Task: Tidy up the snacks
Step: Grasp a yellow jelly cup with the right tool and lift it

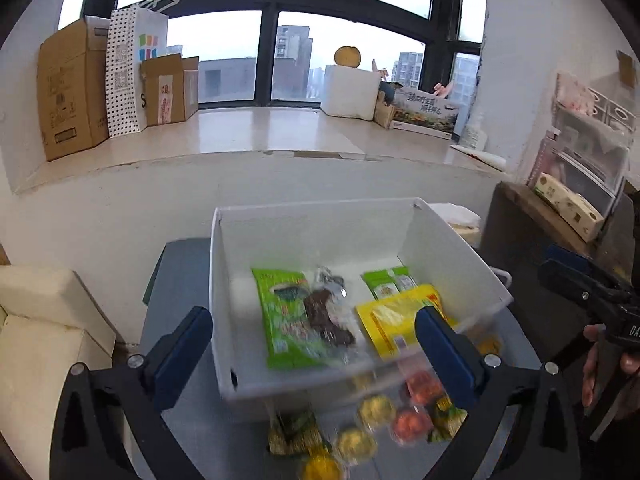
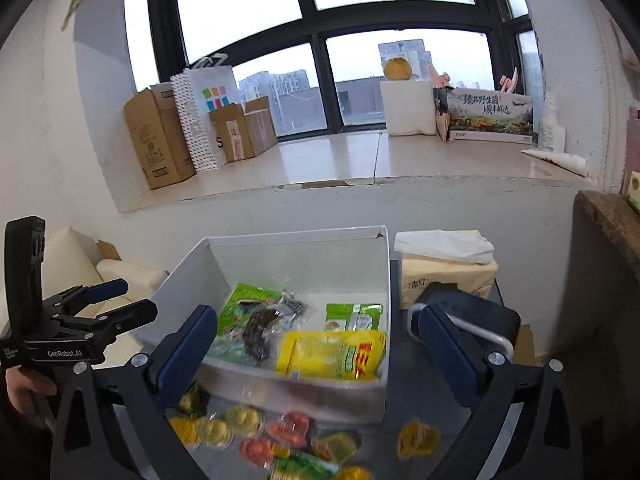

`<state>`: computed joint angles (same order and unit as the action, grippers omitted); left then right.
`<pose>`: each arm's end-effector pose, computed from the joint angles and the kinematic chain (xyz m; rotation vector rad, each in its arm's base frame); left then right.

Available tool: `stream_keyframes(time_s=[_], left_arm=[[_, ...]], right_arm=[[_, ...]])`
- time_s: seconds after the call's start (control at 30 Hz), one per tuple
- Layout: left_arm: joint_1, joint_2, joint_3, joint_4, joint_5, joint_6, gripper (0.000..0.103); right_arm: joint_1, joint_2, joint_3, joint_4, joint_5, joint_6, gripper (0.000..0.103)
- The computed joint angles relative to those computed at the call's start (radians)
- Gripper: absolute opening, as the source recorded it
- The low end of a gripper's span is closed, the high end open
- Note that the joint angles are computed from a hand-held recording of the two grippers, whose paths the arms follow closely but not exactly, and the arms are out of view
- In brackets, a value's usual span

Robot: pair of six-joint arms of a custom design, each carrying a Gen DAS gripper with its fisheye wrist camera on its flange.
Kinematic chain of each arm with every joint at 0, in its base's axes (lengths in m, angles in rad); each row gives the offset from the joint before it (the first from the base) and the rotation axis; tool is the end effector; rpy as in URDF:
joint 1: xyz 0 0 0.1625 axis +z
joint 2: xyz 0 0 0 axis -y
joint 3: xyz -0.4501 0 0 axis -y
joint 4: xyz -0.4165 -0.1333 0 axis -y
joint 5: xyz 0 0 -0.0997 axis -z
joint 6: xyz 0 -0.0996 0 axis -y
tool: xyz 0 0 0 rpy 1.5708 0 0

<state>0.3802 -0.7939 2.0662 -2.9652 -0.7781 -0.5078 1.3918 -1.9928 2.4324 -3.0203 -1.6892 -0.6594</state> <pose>-0.4308 -0.3921 0.0281 0.7945 2.4313 -0.9066 0.0610 -0.3457 0.4277 0.4918 -2.3364 1.1473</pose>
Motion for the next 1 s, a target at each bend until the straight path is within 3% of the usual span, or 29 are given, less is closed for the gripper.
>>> stream_keyframes(time_s=[0.13, 0.2, 0.33, 0.43, 0.5, 0.6, 0.8, 1.0], left_arm=[[-0.085, -0.035, 0.124, -0.032, 0.001, -0.110, 0.103], [-0.129, -0.045, 0.183, -0.031, -0.002, -0.190, 0.103], [-0.214, -0.053, 0.284, -0.020, -0.036, -0.364, 0.103], [-0.259, -0.060, 0.318, 0.030, -0.054, -0.442, 0.103], [-0.282, -0.065, 0.336, 0.043, -0.056, -0.468, 0.103], [-0.299, -0.073, 0.350, 0.062, -0.061, -0.503, 0.103], [-0.283, -0.080, 0.361, 0.034, -0.082, -0.518, 0.103], [-0.268, -0.087, 0.348, 0.100, -0.085, -0.534, 0.103]], right_arm=[[-0.072, -0.160, 0.077, 0.101, 0.047, -0.044, 0.103], [-0.141, -0.265, 0.137, 0.146, 0.083, -0.088, 0.103], [-0.378, -0.505, 0.246, 0.315, 0.225, -0.212, 0.103], [-0.528, -0.598, 0.295, 0.386, 0.290, -0.311, 0.103], [-0.560, -0.582, 0.299, 0.369, 0.286, -0.329, 0.103], [-0.601, -0.517, 0.267, 0.320, 0.330, -0.286, 0.103], [-0.477, -0.213, 0.158, 0.088, 0.175, -0.062, 0.103], [-0.370, -0.009, 0.098, -0.051, 0.020, -0.027, 0.103]])
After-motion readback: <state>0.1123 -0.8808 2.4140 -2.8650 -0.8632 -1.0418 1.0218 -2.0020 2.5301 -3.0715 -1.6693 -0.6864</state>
